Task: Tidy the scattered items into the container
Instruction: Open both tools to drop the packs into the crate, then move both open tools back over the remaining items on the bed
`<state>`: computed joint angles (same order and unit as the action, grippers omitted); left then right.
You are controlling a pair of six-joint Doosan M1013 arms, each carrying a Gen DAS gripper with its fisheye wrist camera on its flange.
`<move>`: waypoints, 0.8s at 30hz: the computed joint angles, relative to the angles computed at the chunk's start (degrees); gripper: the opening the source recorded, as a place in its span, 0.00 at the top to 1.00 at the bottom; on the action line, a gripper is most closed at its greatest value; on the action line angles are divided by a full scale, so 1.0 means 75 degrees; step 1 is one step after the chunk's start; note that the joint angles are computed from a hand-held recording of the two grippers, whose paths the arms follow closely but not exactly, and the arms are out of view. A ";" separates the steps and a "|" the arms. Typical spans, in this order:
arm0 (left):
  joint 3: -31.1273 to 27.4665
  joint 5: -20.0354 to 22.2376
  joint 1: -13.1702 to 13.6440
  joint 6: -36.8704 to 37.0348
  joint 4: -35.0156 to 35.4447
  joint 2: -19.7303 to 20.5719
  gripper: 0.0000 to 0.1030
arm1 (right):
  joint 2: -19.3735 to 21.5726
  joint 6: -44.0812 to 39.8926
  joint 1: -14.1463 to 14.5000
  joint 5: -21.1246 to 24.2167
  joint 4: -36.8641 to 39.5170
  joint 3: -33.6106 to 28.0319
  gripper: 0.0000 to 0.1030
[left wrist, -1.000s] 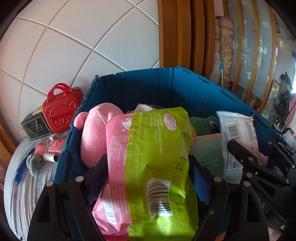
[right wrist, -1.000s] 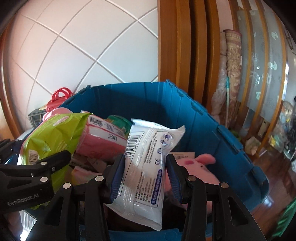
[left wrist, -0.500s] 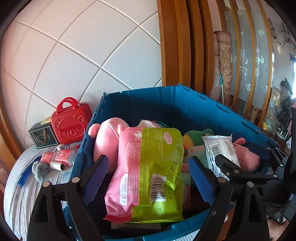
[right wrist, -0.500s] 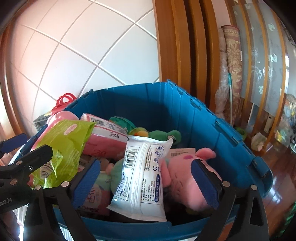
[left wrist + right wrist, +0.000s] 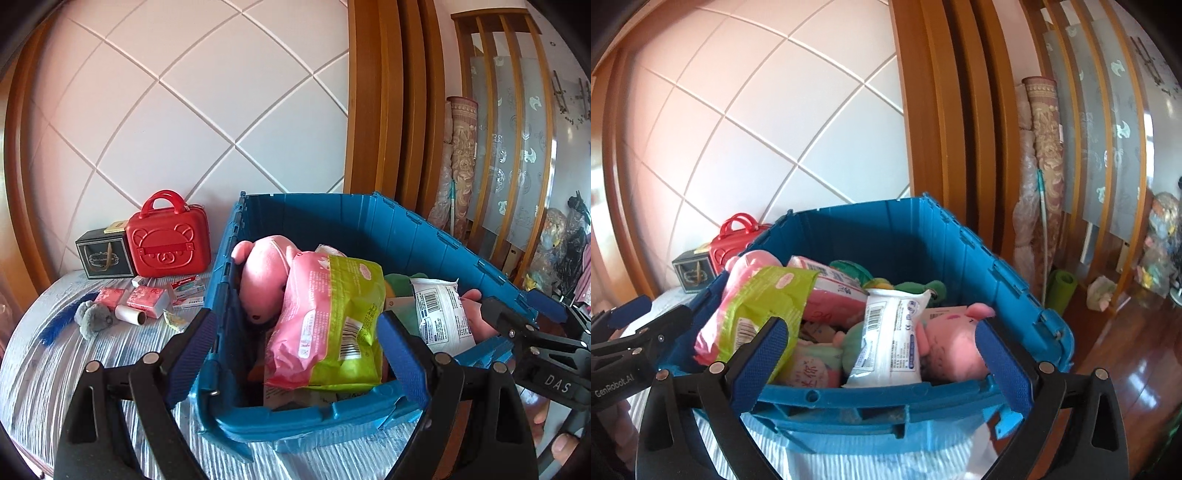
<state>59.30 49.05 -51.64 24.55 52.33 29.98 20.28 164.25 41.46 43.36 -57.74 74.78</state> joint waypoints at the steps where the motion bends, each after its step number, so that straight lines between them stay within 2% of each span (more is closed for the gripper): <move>1: 0.0157 -0.0069 0.0013 -0.0099 0.0073 -0.0098 0.14 | 0.0029 -0.0019 0.0077 0.0087 -0.0033 -0.0063 0.00; 9: 0.1706 -0.0594 0.0313 -0.0719 0.0525 -0.1137 0.14 | 0.0563 0.0072 0.0799 0.0734 -0.0366 -0.0889 0.00; 17: 0.3275 -0.0830 0.0907 -0.1010 0.0523 -0.2271 0.14 | 0.1594 -0.0332 0.1518 0.1393 -0.0196 -0.2482 0.00; 24: 0.4061 -0.0829 0.1523 -0.1018 0.0063 -0.2818 0.14 | 0.2587 -0.1075 0.1867 0.1716 0.0334 -0.4086 0.00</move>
